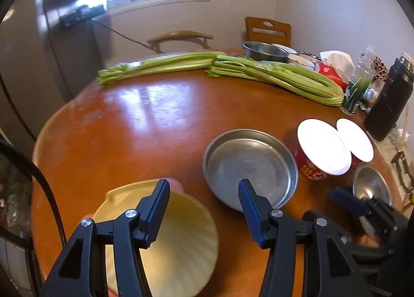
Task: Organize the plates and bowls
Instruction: 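Move the left gripper to the steel tray and grasp its rim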
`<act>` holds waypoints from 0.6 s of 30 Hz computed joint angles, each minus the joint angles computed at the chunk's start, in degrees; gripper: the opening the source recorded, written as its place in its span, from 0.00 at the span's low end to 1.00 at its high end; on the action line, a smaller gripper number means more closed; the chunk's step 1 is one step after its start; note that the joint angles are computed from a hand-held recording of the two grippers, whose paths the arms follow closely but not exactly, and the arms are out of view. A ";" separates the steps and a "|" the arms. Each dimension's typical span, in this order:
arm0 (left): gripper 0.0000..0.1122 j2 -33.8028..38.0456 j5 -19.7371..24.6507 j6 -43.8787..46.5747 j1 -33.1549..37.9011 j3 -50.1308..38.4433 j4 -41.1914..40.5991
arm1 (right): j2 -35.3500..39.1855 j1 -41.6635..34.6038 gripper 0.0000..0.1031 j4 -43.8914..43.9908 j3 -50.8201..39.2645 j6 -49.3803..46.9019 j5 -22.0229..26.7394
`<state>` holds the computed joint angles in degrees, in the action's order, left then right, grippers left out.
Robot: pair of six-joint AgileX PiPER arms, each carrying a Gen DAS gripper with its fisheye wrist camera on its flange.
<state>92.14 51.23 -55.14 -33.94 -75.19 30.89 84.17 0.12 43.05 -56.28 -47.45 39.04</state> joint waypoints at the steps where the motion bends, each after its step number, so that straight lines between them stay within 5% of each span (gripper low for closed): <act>1: 0.49 1.06 -0.44 2.64 1.04 -1.29 -2.00 | 0.38 0.30 0.62 -0.31 -0.16 0.60 -0.29; 18: 0.49 16.91 1.20 20.00 8.93 -16.62 -14.53 | 9.10 3.69 0.62 -3.94 -5.13 8.70 -4.72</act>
<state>109.05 52.43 -35.14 -25.00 -91.81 16.36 93.28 3.82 39.11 -61.41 -38.75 34.32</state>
